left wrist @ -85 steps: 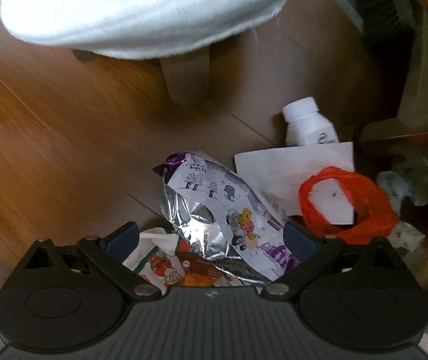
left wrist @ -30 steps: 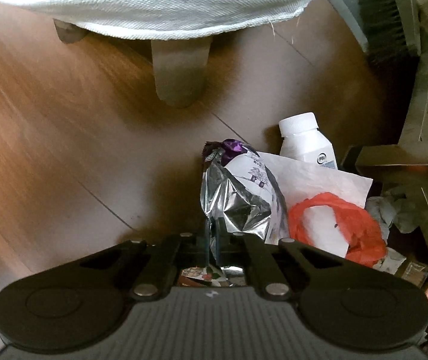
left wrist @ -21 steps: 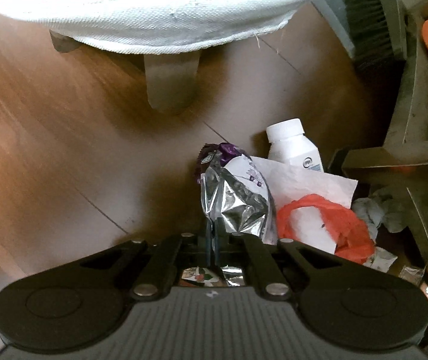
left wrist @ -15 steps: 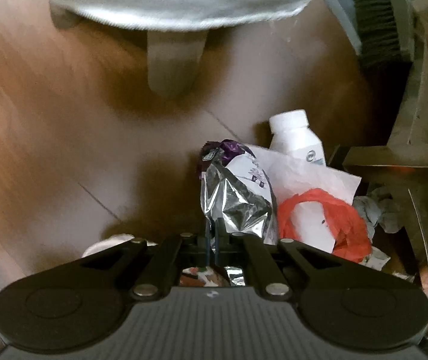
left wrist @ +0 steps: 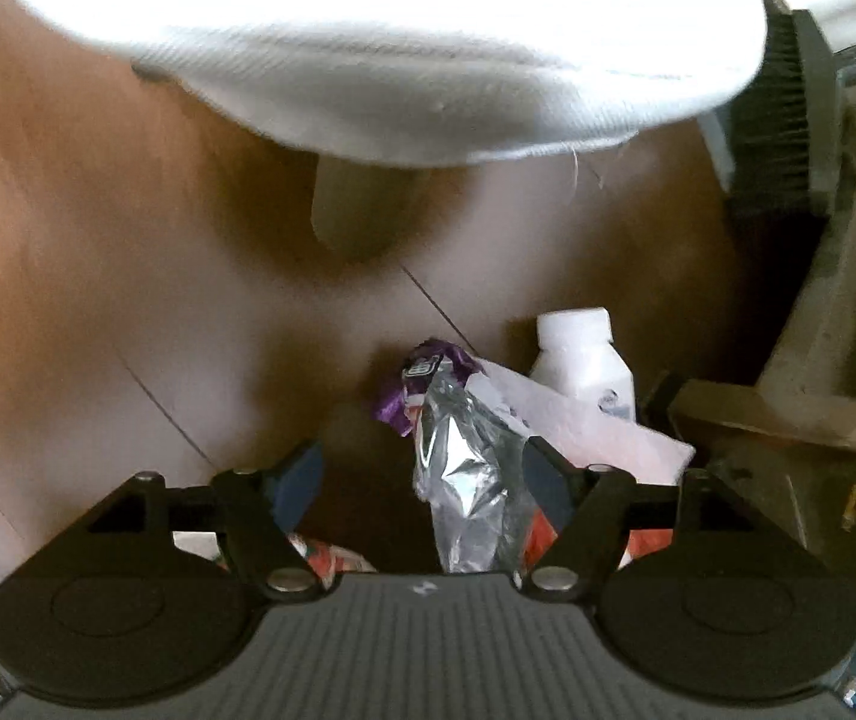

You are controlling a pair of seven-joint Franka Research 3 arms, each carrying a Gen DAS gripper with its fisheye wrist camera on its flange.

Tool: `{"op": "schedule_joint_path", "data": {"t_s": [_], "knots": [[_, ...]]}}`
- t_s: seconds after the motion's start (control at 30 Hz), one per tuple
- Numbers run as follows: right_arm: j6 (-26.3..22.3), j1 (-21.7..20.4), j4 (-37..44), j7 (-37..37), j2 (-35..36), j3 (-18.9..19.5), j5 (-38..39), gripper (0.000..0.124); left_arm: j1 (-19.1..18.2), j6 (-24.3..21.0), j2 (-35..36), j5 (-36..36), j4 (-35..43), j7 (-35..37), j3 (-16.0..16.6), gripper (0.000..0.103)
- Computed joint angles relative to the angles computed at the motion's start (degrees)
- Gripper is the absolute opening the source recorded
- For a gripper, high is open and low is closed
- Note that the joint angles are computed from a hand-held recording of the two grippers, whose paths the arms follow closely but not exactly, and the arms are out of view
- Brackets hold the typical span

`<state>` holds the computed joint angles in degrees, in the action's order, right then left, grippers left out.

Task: Collect trash
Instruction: 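Close left tool on silver snack wrappers and lift them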

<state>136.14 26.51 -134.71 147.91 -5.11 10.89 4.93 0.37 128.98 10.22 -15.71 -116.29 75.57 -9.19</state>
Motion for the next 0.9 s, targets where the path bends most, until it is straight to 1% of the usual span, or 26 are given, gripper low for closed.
{"op": "schedule_joint_path", "data": {"t_s": [0.07,0.17,0.23,0.33,0.37,0.4,0.5,0.57,0.67,0.73,0.9], "knots": [[0.2,0.0,-0.1,-0.2,0.2,-0.1,0.2,0.003,0.1,0.5,1.4,-1.4,1.0,0.3,-0.2,0.073],[0.1,0.0,0.0,-0.7,0.3,-0.1,0.3,0.003,0.7,-0.4,2.7,-3.8,1.9,0.5,-0.7,0.073],[0.0,0.0,0.1,-1.1,0.7,-0.1,0.3,0.003,0.5,-1.0,3.2,-3.3,2.2,0.3,-0.8,0.073],[0.1,0.1,0.1,-1.1,1.1,-0.2,0.5,0.003,-0.7,-1.3,3.8,0.6,2.3,0.4,-1.1,0.07],[0.2,0.2,0.1,-1.1,1.2,-0.2,0.5,0.003,-0.8,-1.5,3.9,0.9,2.3,0.8,-1.2,0.058],[0.3,0.2,0.1,-1.3,1.2,-0.2,0.5,0.003,-0.6,-1.8,4.1,0.2,2.3,1.5,-1.5,0.039],[0.3,0.3,0.0,-1.6,1.2,-0.2,0.5,0.003,-0.2,-1.4,3.8,-2.5,1.2,2.8,-2.0,0.018],[0.3,0.3,-0.2,-1.6,1.1,-0.3,0.6,0.003,-0.3,-0.6,3.1,-3.1,0.3,3.4,-2.1,0.007],[0.0,0.3,-0.2,-1.3,0.6,-0.2,0.1,0.003,-0.1,1.1,1.7,-5.7,-1.3,3.6,-2.0,0.003],[-0.3,0.2,-0.2,-0.7,0.0,0.0,-0.6,0.003,0.2,1.3,0.5,-6.1,-2.0,4.7,-1.6,0.003],[-2.0,0.2,-0.1,0.5,-3.3,0.7,-2.2,0.003,0.1,-0.2,-3.6,-6.5,-3.2,6.3,-0.6,0.002]]}}
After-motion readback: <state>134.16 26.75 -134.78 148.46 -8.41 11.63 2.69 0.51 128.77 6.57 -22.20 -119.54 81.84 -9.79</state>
